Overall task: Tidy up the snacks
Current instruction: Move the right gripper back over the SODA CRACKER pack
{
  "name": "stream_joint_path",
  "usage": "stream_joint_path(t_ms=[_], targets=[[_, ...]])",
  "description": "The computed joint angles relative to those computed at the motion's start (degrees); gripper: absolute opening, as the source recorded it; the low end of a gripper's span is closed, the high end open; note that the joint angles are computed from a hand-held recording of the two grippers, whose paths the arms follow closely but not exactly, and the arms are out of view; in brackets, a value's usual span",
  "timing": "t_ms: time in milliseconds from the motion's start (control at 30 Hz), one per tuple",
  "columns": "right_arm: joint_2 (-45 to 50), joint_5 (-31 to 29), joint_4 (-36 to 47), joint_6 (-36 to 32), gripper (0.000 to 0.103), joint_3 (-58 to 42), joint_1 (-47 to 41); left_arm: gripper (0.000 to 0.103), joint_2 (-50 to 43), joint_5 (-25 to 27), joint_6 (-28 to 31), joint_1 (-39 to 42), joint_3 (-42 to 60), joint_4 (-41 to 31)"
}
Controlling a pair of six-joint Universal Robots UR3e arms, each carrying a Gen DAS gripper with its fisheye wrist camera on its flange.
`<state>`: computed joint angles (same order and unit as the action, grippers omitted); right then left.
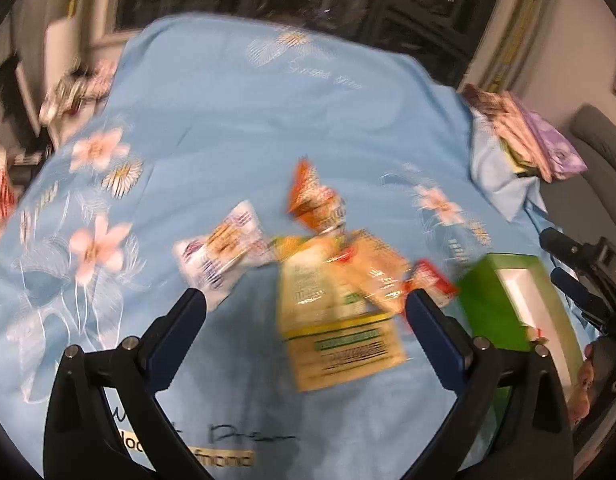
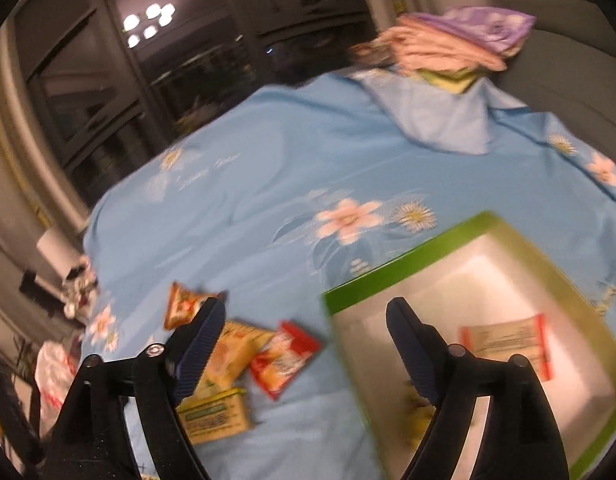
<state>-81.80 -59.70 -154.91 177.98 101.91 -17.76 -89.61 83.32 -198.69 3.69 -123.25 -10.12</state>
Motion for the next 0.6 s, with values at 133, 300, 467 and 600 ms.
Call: stream_joint_path(t_ms=[133,300,467,600], targets=[[2.9,-4.0,-3.1,-0.2,0.084,-0.8,6.4,0.099,-0.3,-1.8,-1.5,3.3,-1.3,-0.6],[5.8,-2.5,-2.7,-2.5,0.084,-2.0,9.8,0.099,-3.6,-2.3,-1.9,3.1,0.5,-1.8],[9.0,-1.1,0.9,-3.8,0.084,-4.1,11.5,0.099,-4.2,-3.1,-1.3,3.2,0.2,-2.4],[12.1,2.5,7.0,-3.9,0.084,-6.7,11.1,0.097,-4.5,-5.0,-1.1,2.9,0.2,-2.9]])
